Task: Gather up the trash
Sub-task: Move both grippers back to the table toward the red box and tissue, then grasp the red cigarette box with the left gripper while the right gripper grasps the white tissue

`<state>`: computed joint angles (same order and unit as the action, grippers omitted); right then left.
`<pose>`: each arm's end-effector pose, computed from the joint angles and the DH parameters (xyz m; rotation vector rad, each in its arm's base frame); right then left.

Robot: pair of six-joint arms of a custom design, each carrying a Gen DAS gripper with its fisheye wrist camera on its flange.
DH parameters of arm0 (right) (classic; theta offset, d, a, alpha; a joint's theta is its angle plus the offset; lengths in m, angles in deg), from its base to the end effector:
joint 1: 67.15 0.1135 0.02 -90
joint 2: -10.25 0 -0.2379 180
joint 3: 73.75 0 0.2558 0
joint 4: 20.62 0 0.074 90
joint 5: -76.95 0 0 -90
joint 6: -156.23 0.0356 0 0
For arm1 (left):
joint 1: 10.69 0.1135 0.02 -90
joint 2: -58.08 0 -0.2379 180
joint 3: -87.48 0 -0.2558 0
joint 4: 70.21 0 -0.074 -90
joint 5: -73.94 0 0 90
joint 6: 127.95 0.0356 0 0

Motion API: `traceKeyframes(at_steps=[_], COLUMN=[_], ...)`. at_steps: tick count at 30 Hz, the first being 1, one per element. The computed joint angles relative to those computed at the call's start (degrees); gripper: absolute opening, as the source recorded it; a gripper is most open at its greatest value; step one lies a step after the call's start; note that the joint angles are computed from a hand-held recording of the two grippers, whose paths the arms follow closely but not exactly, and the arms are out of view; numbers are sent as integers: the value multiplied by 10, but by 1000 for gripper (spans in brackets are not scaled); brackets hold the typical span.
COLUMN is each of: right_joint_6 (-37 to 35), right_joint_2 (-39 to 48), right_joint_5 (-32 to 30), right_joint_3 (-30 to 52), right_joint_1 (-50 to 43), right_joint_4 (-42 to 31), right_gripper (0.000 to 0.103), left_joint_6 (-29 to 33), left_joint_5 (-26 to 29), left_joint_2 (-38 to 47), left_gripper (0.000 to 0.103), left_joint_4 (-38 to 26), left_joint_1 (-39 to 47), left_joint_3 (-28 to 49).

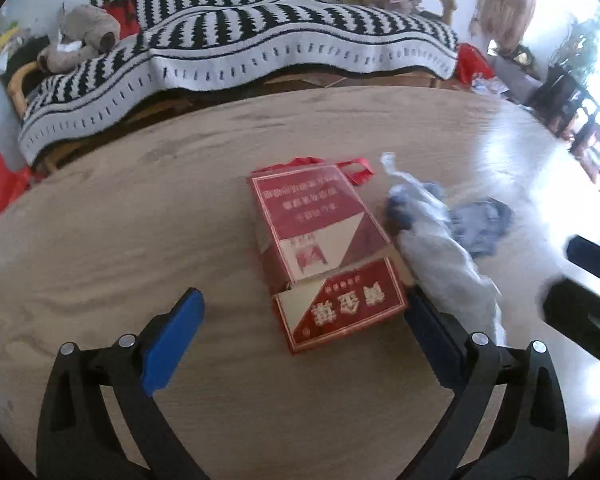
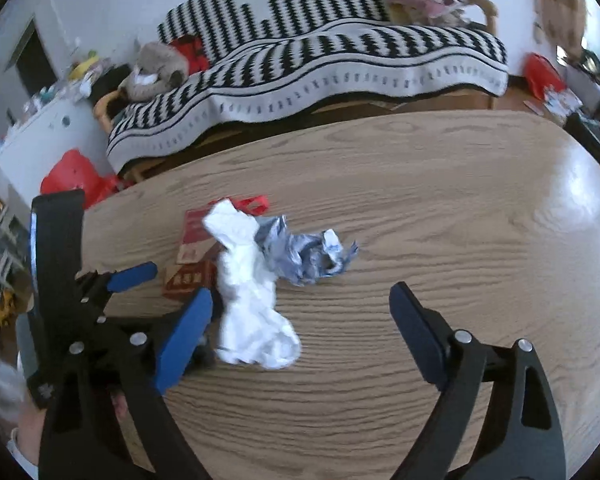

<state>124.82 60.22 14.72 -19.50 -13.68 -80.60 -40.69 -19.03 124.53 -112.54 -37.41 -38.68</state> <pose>0.1214 0.1360 0.2276 0.2904 2.3921 0.2830 0.2130 -0.1051 0.1861 0.5060 2.4826 -0.1400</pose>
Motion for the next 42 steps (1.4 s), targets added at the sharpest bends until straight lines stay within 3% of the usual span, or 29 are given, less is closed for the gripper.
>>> traceKeyframes(at_steps=[4,8,11,15,23,24,27,28,29,30,31,32,34,42], right_joint_6=[8,-11,-32,-37,-76,-84,-102,-102,-100,-95,-90,-89,-89,-54], right_joint_2=[-6,83,169,234,293,292,282,278,267,254,244,237,228,173], right_joint_5=[-10,-2,15,33,29,19,2,3,-2,-8,-10,-7,-2,2], right_joint_3=[-17,16,60,99,138,134,116,114,109,101,96,94,93,65], right_joint_1=[3,34,63,77,71,61,38,36,30,26,24,23,25,39], right_joint_4=[-5,-5,-9,-12,31,44,73,71,76,82,86,85,81,64], right_gripper=[88,88,88,88,88,86,66,54,43,25,22,21,19,19], left_joint_6=[9,34,66,63,63,62,69,70,68,73,79,79,77,89], left_joint_5=[-3,18,66,133,85,80,76,80,88,91,82,87,137,129], left_joint_2=[25,29,34,18,59,73,99,96,90,78,71,71,66,0], left_gripper=[97,97,97,97,97,97,96,96,89,65,58,58,58,58], left_joint_4=[18,11,-17,-48,-7,-1,22,29,36,46,45,36,21,-23], left_joint_1=[37,89,136,172,134,136,142,145,149,151,149,153,179,186], left_joint_3=[8,14,33,46,58,64,72,68,61,51,49,54,56,24])
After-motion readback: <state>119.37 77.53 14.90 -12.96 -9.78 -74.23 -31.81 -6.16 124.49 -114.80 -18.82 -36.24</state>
